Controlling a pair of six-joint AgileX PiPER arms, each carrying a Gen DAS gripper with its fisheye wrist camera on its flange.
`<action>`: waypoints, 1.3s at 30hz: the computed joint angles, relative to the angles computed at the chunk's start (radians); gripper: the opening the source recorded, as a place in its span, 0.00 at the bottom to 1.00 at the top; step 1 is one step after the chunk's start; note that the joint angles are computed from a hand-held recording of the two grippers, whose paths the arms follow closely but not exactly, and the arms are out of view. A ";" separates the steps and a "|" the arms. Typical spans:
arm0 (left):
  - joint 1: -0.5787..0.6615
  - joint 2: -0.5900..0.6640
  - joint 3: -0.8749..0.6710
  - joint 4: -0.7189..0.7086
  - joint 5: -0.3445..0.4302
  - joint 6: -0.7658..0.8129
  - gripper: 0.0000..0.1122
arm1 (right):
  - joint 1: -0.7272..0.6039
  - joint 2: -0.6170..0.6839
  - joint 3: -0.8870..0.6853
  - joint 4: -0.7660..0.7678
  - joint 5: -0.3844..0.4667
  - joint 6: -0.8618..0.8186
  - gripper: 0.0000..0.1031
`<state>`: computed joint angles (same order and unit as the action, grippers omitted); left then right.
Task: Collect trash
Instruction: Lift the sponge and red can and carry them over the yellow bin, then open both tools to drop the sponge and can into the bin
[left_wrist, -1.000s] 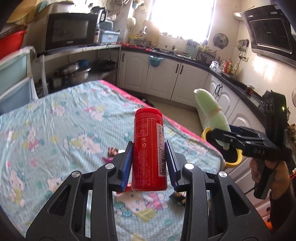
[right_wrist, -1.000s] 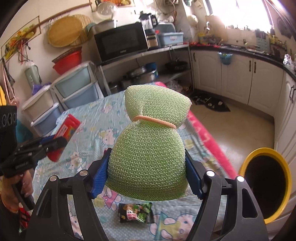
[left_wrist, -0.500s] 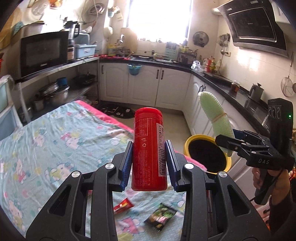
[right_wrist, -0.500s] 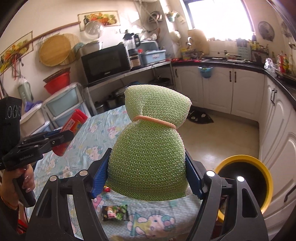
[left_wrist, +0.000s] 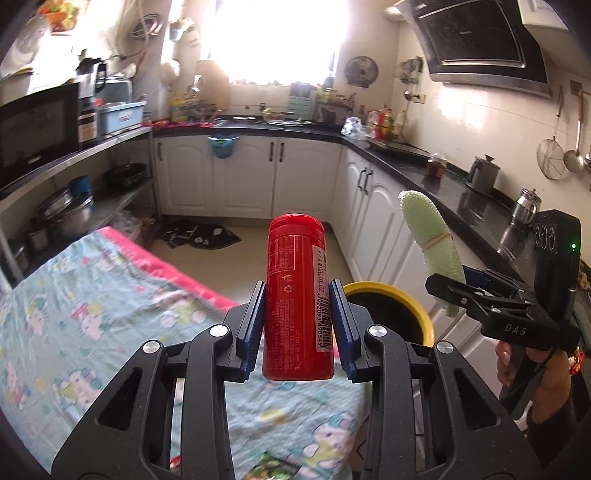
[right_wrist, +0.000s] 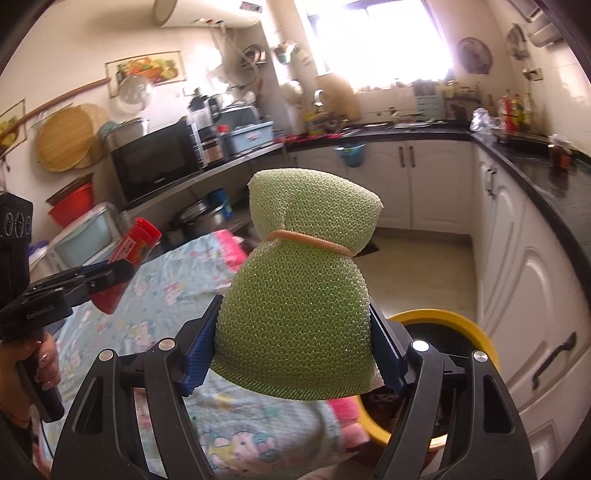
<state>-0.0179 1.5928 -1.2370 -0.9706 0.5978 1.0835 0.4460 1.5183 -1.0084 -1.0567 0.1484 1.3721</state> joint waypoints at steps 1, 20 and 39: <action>-0.015 0.009 -0.011 0.009 -0.005 -0.011 0.24 | -0.009 -0.006 0.010 -0.050 0.002 0.049 0.68; -0.291 0.320 -0.365 0.270 -0.016 -0.299 0.24 | -0.187 -0.023 0.143 -0.395 0.034 0.419 0.69; -0.377 0.709 -0.761 0.434 0.122 -0.506 0.25 | -0.318 0.200 0.118 -0.578 -0.092 0.608 0.70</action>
